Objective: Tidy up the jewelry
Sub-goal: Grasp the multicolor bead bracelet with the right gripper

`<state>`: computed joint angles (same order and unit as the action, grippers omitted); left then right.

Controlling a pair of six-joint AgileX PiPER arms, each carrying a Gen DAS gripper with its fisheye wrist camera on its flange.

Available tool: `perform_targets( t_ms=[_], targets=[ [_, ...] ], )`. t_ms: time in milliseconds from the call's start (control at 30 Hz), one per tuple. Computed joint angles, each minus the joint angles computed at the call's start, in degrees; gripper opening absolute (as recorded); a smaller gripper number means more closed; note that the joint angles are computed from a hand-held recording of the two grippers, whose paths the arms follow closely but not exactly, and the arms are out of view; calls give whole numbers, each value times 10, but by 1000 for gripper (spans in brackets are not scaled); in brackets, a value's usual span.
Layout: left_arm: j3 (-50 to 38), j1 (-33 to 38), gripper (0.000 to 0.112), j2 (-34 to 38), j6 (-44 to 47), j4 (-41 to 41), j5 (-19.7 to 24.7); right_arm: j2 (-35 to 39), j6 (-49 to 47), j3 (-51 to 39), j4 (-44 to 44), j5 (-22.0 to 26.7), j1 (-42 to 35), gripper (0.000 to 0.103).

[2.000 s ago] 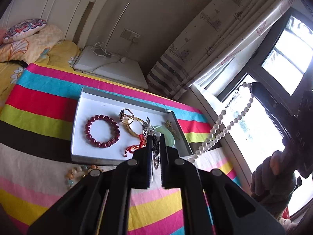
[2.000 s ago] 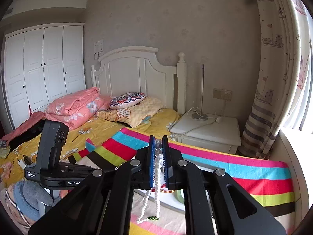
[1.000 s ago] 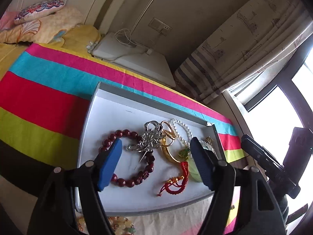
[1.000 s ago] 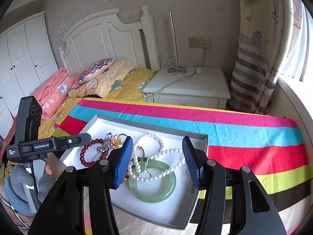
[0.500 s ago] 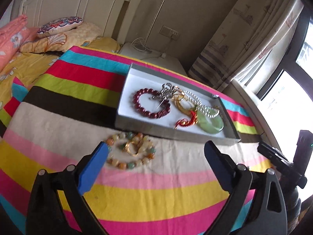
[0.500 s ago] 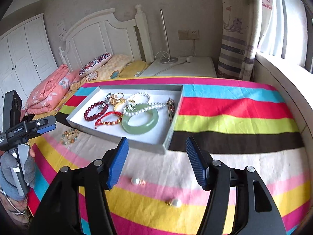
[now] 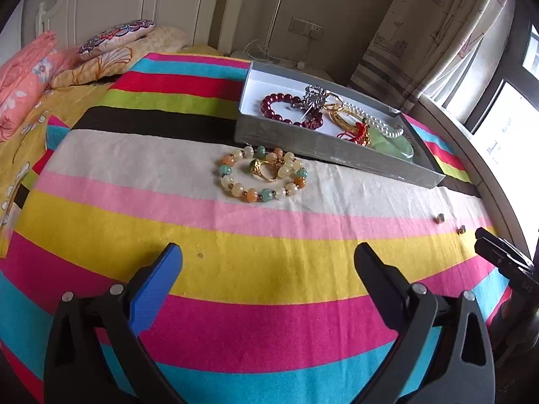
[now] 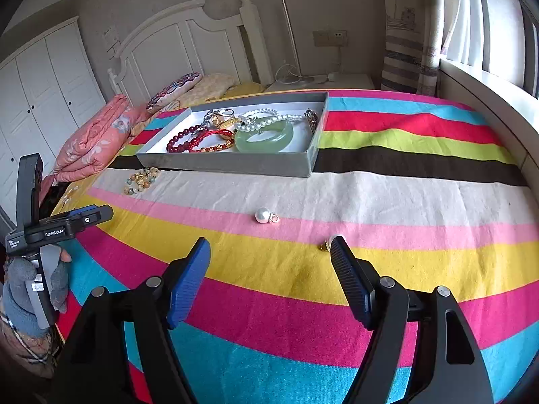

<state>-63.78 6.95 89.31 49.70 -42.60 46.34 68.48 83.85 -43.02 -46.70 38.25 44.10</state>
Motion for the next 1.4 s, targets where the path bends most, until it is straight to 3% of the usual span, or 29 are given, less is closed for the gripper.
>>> perform_targets(
  t_ms=[167, 267, 367, 500, 667, 833, 933, 1033, 1167, 1267, 1400],
  targets=[
    [-1, 8, 101, 7, 17, -19, 7, 12, 15, -12, -14, 28, 18, 71],
    [-3, 19, 100, 10, 29, -39, 19, 38, -24, -42, 10, 9, 19, 71],
    [27, 44, 100, -14, 82, -105, 13, 99, -87, -111, 15, 22, 35, 68],
    [68, 121, 100, -37, 175, -242, 49, 192, -206, -222, 81, 3, 14, 59],
    [53, 207, 100, 9, 132, -322, 113, 320, -364, -381, 219, -11, -26, 52],
    [26, 239, 100, 46, 81, -326, 150, 443, -431, -549, 258, 57, -29, 46],
    [30, 237, 101, 38, 93, -323, 147, 508, -459, -645, 258, 121, -25, 45],
    [38, 228, 101, 28, 105, -321, 138, 535, -463, -688, 245, 145, -18, 43],
    [39, 223, 101, 27, 107, -322, 132, 535, -492, -687, 245, 144, 3, 15],
    [40, 225, 101, 28, 102, -325, 131, 512, -477, -647, 237, 125, 17, 12],
    [41, 224, 101, 26, 101, -323, 127, 444, -394, -538, 187, 44, 32, 11]
  ],
)
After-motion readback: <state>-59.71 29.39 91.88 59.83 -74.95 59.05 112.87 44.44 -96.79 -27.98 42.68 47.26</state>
